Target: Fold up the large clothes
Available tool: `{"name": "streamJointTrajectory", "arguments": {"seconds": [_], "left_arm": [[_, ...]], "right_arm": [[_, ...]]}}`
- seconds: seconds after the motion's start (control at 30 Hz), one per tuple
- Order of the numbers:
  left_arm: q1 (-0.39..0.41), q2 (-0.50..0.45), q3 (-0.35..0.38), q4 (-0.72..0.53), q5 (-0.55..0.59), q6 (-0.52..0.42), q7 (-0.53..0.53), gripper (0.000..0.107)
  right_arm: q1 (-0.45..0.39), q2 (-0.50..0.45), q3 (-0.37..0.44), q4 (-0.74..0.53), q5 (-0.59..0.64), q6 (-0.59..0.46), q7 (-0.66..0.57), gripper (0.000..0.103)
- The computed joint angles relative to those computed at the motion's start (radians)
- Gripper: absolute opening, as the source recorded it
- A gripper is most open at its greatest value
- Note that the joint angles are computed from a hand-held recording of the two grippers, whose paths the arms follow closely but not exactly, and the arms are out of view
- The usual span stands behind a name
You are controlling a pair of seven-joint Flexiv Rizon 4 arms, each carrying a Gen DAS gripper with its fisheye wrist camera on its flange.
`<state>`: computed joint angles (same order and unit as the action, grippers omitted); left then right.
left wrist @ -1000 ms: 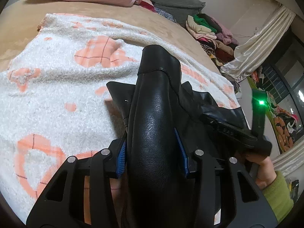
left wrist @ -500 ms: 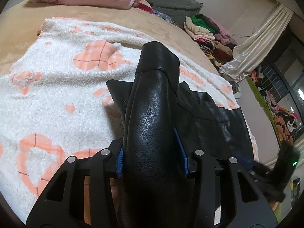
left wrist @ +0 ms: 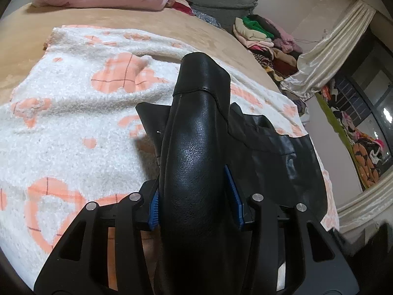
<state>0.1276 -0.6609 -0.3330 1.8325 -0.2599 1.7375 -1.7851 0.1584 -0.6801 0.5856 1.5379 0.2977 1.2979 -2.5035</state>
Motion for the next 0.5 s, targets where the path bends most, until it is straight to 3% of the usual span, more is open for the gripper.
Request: {"name": "streamJointTrajectory", "arguments": {"seconds": [0.17,0.3,0.37,0.5], "left_arm": [[-0.005,0.004,0.008,0.003,0.002,-0.003,0.001,0.035],[0.022,0.004,-0.023,0.012,0.006,0.003,0.001,0.035],[0.016,0.004,-0.017,0.009,0.005,0.000,-0.001,0.035],[0.032,0.006,-0.033,0.018,0.009,0.006,-0.002,0.035]], "right_arm": [[0.122,0.000,-0.084,0.097,-0.120,0.155,-0.010,0.086],[0.352,-0.005,-0.341,0.176,-0.207,0.384,0.086,0.086],[0.411,-0.012,-0.409,0.180,-0.225,0.410,0.124,0.087],[0.450,-0.019,-0.461,0.203,-0.262,0.500,0.161,0.086]]}}
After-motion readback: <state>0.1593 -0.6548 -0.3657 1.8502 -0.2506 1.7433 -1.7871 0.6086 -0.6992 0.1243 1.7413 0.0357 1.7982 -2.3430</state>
